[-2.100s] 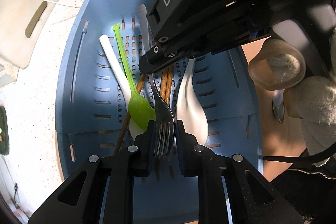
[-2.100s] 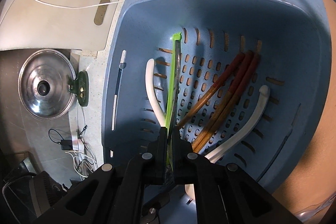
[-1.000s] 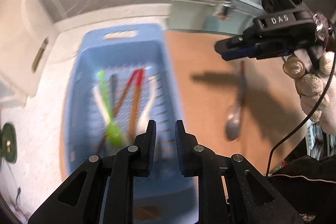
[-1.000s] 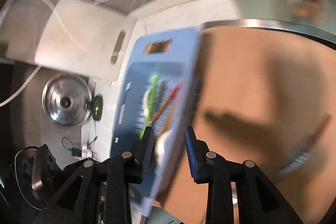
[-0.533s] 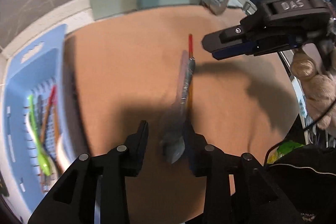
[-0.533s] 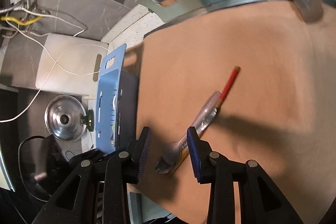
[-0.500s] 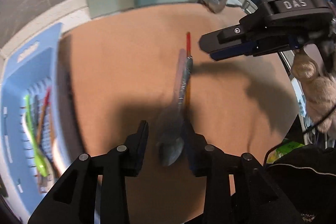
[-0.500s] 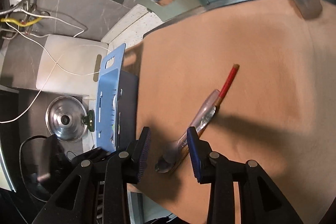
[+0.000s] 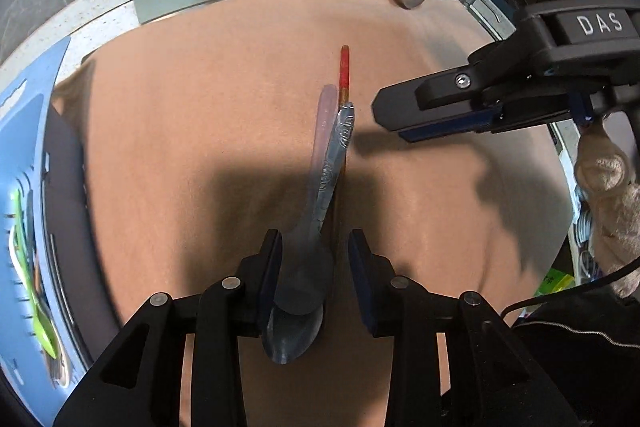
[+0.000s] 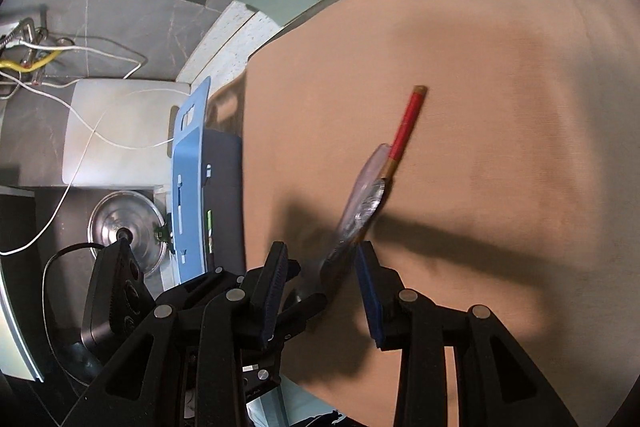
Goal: Organize utensils
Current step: 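Move both grippers back over the mat toward the metal spoon, then position the right gripper around the metal spoon handle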
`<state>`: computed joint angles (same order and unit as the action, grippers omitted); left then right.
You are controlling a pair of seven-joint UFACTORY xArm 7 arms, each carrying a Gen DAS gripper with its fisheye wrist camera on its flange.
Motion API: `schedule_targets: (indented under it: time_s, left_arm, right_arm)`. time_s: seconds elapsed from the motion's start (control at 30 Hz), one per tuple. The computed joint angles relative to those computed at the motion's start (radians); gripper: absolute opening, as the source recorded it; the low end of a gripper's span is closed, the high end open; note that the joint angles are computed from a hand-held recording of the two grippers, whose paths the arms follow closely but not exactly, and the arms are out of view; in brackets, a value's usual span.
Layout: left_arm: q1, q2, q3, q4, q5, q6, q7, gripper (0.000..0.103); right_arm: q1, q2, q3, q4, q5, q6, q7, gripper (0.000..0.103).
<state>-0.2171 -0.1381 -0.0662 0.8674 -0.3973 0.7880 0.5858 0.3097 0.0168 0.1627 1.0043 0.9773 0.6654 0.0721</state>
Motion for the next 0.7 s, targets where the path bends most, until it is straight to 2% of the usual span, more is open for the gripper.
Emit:
schedule_targets:
  time_s: [0.4, 0.7]
  left_arm:
    - [0.032, 0.036, -0.004, 0.014, 0.113, -0.058, -0.104, 0.034]
    - [0.029, -0.016, 0.008, -0.002, 0.079, -0.05, -0.062, 0.034]
  right_arm:
    - [-0.001, 0.013, 0.001, -0.003, 0.029, 0.018, -0.019, 0.032]
    - [0.012, 0.086, 0.028, 0.073, -0.008, 0.009, 0.003, 0.032]
